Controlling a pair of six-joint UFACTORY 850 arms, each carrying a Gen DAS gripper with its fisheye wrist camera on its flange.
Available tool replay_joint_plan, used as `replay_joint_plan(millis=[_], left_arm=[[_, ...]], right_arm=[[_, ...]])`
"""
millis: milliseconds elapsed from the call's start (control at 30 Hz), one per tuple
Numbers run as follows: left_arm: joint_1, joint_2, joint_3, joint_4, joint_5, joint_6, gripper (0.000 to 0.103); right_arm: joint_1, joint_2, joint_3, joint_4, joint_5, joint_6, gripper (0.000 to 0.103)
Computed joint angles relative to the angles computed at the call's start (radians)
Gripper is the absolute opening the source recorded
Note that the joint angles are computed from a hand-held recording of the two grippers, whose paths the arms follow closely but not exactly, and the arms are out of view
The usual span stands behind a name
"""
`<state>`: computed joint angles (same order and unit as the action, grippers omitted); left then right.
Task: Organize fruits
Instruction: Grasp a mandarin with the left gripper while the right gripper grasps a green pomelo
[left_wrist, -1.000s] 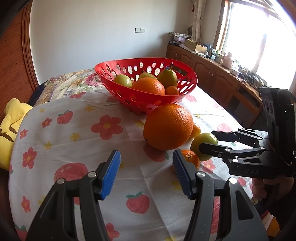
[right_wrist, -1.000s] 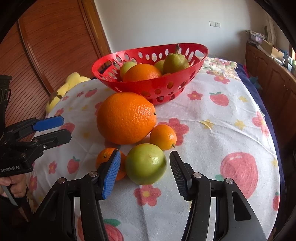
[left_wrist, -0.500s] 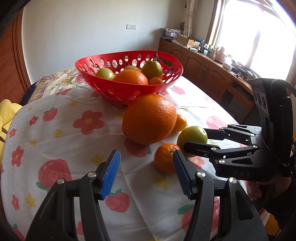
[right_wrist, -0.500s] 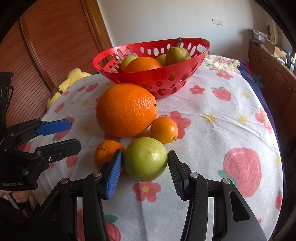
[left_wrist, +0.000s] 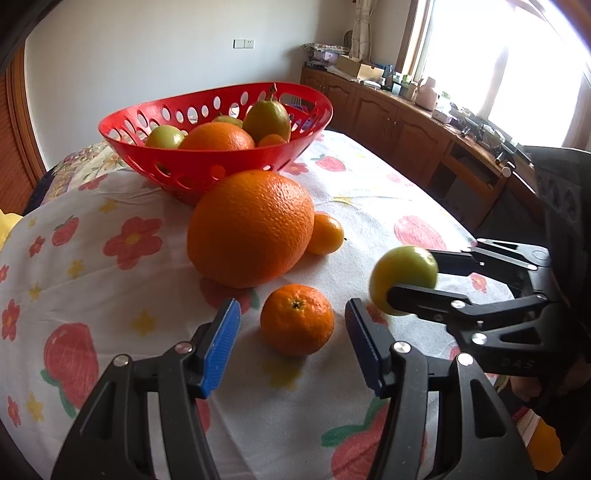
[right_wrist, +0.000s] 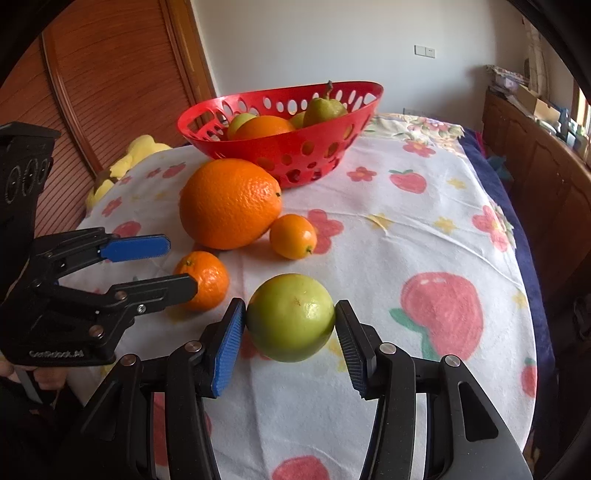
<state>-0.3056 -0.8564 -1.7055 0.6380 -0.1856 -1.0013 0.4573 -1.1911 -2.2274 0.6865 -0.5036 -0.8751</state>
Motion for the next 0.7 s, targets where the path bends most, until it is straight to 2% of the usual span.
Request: replay_joint_plan(millis=[167,300,700], left_arm=[[0.002,-0.03,-0.042,-0.23,-0.024,0.218,0.059],[0.0,-0.037,-0.05,-0.237,-0.037,0.223,0.059],[0.003,-0.033,-0.035,-0.34,-0.007,0.329,0.057]], right_arm=[[-0.009,0.009,0.026,0.023,0.006,-0.011,0.051],[-0.013,0.004,0.02,0.049,0.002,-0.022,0.051],[-0.012,-0.011,-0.005,0.049,-0.011,-0.012,0.052]])
